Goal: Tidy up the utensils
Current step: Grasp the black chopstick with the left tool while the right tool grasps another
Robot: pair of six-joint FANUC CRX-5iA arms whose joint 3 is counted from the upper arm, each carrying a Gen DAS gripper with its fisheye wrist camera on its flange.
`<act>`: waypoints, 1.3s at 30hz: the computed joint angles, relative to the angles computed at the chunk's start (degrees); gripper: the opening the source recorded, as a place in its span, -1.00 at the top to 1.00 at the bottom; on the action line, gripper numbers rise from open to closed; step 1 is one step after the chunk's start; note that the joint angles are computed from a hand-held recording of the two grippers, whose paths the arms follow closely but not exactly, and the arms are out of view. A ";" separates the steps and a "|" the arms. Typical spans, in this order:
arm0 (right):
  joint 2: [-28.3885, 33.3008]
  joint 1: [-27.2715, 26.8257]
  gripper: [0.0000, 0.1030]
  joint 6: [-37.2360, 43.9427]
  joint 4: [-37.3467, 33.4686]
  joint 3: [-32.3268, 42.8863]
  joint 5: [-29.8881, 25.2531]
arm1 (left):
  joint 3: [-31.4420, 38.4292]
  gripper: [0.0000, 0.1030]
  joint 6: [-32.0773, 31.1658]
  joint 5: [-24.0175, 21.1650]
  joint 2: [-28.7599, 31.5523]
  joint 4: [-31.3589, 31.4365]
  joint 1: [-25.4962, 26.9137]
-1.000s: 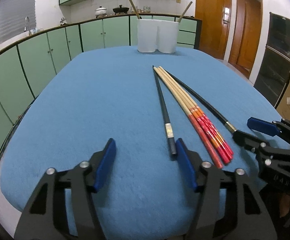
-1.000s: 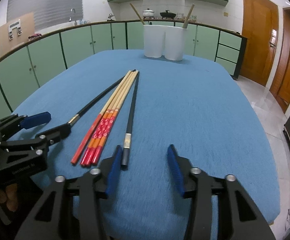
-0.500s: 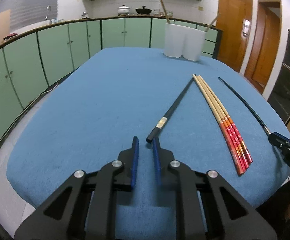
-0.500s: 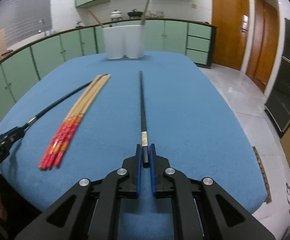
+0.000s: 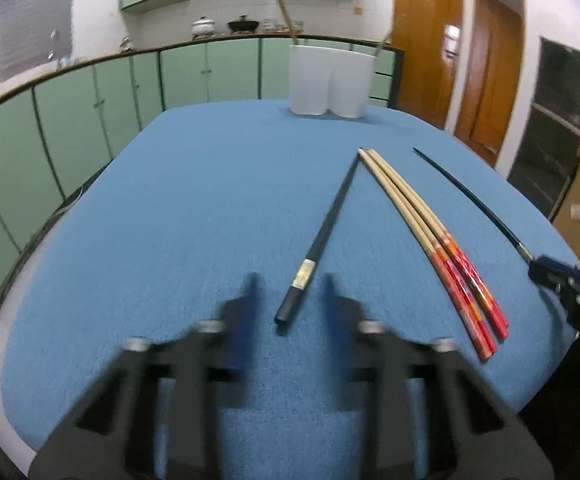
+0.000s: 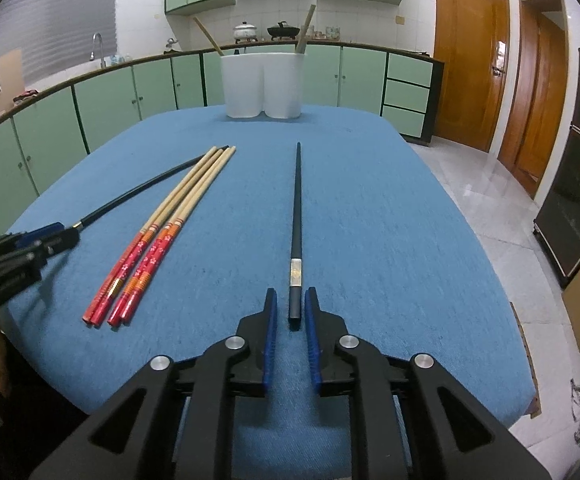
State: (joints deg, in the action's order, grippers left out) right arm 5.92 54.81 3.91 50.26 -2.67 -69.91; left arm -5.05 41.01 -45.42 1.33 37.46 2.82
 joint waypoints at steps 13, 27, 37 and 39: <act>-0.17 0.63 0.58 0.33 1.19 -0.77 0.51 | -2.45 0.24 9.59 0.34 -4.02 -4.16 -1.36; -2.50 2.05 0.85 -1.11 2.18 1.11 -1.33 | 1.42 0.87 6.39 -7.44 -3.27 0.13 2.31; -2.19 2.98 0.87 7.85 4.06 11.84 -5.59 | 10.58 0.88 7.61 -14.70 -3.30 4.03 4.73; -1.17 2.38 0.88 11.99 3.09 15.70 -6.23 | 13.51 0.88 7.87 -15.88 -2.48 4.04 4.83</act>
